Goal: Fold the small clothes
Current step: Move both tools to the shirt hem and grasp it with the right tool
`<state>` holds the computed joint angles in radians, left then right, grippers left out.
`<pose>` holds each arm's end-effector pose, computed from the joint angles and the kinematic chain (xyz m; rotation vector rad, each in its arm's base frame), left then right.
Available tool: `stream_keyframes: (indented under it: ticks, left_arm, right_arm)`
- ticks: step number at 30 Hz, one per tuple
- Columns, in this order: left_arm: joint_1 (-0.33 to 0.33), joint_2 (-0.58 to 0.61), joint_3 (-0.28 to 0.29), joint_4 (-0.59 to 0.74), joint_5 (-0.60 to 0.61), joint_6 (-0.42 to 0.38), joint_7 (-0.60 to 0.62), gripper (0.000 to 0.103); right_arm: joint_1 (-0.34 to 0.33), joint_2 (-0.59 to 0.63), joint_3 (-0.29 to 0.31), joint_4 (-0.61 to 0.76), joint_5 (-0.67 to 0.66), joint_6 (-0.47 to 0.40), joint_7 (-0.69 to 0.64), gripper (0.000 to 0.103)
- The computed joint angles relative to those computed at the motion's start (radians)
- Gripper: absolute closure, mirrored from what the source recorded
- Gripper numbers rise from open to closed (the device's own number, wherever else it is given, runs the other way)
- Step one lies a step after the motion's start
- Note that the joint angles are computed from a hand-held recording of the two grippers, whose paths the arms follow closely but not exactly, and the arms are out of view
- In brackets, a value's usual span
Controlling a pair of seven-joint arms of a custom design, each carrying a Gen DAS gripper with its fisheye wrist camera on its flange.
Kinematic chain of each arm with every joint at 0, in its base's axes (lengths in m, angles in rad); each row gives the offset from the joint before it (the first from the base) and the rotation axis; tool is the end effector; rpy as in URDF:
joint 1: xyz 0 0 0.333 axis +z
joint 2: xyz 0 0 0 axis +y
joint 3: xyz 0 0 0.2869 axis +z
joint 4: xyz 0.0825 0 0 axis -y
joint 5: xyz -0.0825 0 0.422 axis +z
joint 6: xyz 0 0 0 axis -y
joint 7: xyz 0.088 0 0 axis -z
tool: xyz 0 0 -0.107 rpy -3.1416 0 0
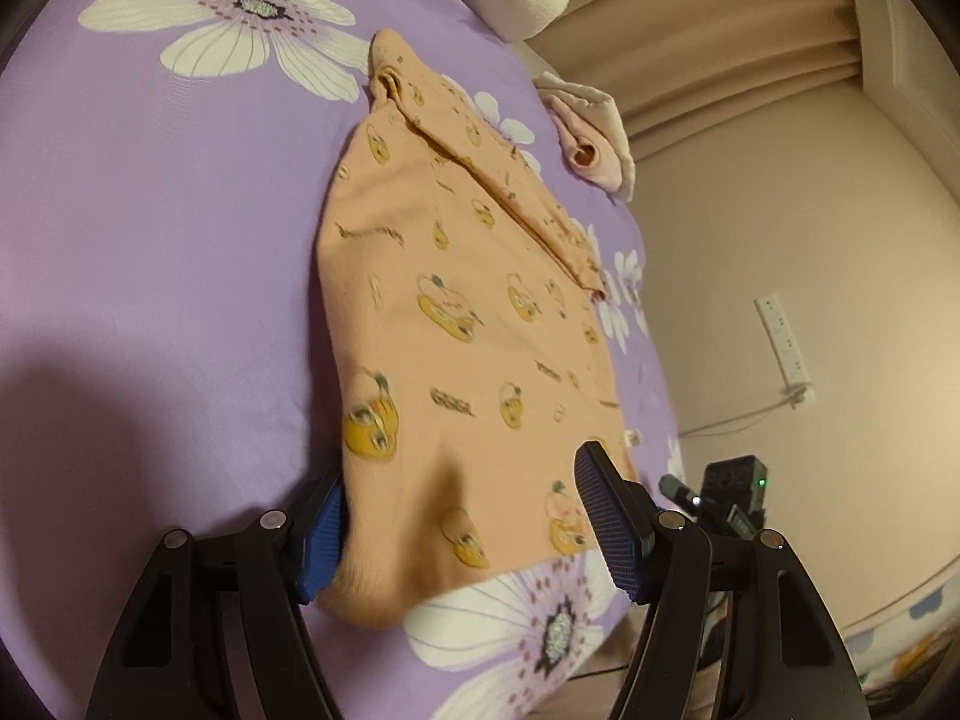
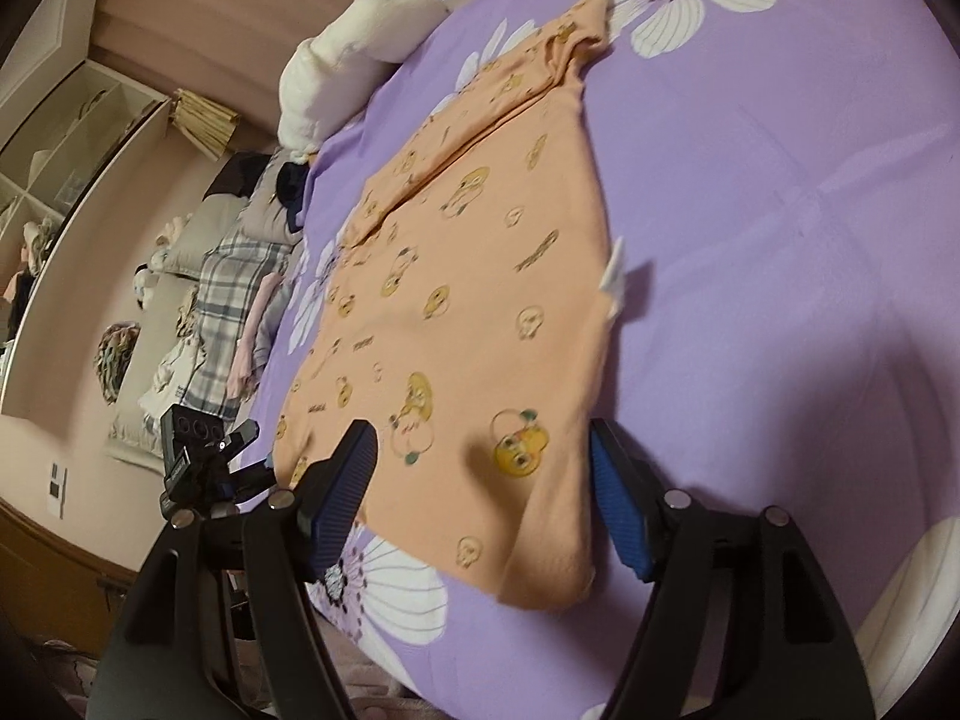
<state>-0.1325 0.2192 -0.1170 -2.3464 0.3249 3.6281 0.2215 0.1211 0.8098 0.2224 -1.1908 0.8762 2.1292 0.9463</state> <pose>0.5452 -0.1800 0.3092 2.4705 -1.0873 1.5688 0.7503 0.2527 0.3056 -1.9167 1.2143 0.5503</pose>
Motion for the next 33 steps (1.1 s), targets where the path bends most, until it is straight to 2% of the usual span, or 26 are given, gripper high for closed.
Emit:
stream_keyframes:
  ticks: [3,8,12,19,23,29,33]
  left_arm:
    - [-0.009,0.009,0.001,0.018,0.002,-0.024,0.013,0.034]
    - [0.023,0.049,-0.017,0.085,0.079,-0.05,-0.044,0.034]
    - [-0.006,0.047,0.001,0.122,0.074,-0.143,-0.028,0.034]
    - [-0.091,0.045,0.064,0.098,-0.077,-0.114,0.039,0.035]
    - [-0.081,0.037,0.05,0.094,-0.088,-0.129,0.053,0.035]
    - [-0.06,0.039,0.036,0.116,-0.059,-0.164,0.038,0.043]
    - [-0.064,0.035,0.042,0.11,-0.068,-0.18,0.015,0.058]
  right_arm:
    - [-0.001,-0.005,0.008,-0.016,0.016,0.009,-0.01,0.032]
    - [0.022,0.026,0.008,0.024,0.006,0.029,0.011,0.032]
    - [0.04,0.045,0.01,0.05,-0.008,0.057,0.029,0.034]
    - [0.035,0.044,0.014,0.04,-0.014,0.096,0.041,0.053]
    - [0.027,0.045,0.015,0.031,-0.007,0.11,0.052,0.065]
    - [0.027,0.042,0.015,0.024,-0.005,0.123,0.064,0.073]
    - [0.029,0.032,0.015,0.009,-0.009,0.136,0.069,0.078]
